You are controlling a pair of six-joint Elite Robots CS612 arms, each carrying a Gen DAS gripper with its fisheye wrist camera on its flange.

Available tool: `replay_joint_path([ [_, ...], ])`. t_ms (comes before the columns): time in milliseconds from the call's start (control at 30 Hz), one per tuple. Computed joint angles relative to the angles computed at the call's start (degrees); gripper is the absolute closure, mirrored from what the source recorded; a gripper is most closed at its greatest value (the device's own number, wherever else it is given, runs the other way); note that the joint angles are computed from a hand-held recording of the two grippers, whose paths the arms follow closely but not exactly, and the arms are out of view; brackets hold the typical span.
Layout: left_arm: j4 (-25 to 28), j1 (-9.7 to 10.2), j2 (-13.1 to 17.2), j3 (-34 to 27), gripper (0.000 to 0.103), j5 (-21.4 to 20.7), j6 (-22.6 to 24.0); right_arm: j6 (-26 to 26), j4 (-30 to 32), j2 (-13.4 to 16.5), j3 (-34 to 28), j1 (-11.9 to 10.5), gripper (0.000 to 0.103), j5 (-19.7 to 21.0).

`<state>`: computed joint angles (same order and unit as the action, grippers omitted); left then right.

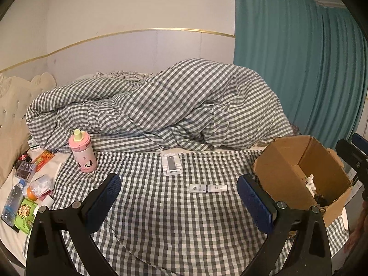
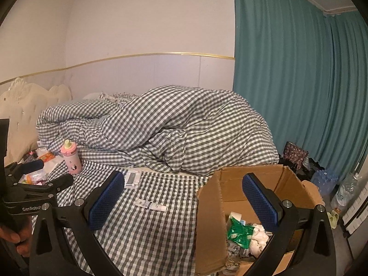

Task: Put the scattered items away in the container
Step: 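Withdraw both tools from the box toward the phone stand and tube, then grasp the white phone stand with the right tool while the left tool grasps the white tube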

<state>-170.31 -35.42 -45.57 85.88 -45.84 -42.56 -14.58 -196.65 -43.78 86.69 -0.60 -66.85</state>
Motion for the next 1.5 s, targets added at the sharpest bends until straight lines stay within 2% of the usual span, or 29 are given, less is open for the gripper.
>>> replay_joint_path([
  [367, 1.5, 2.02, 0.5, 0.7, 0.0, -2.0, -2.7, -3.3, 6.1, 3.1, -4.5, 2.1, 0.0, 0.4],
  [900, 5.8, 5.62, 3.4, -1.3, 0.0, -5.6, -4.8, -6.3, 19.4, 11.1, -16.2, 5.4, 0.0, -0.3],
  [1267, 8.0, 7.91, 4.2, -0.2, 0.0, -5.9, -7.3, -7.5, 28.7, 18.6, -27.4, 8.9, 0.0, -0.2],
  [1500, 8.7, 9.62, 5.6, -0.8, 0.0, -6.6, -7.3, -6.7, 34.5, 24.7, -37.1, 11.0, 0.0, -2.5],
])
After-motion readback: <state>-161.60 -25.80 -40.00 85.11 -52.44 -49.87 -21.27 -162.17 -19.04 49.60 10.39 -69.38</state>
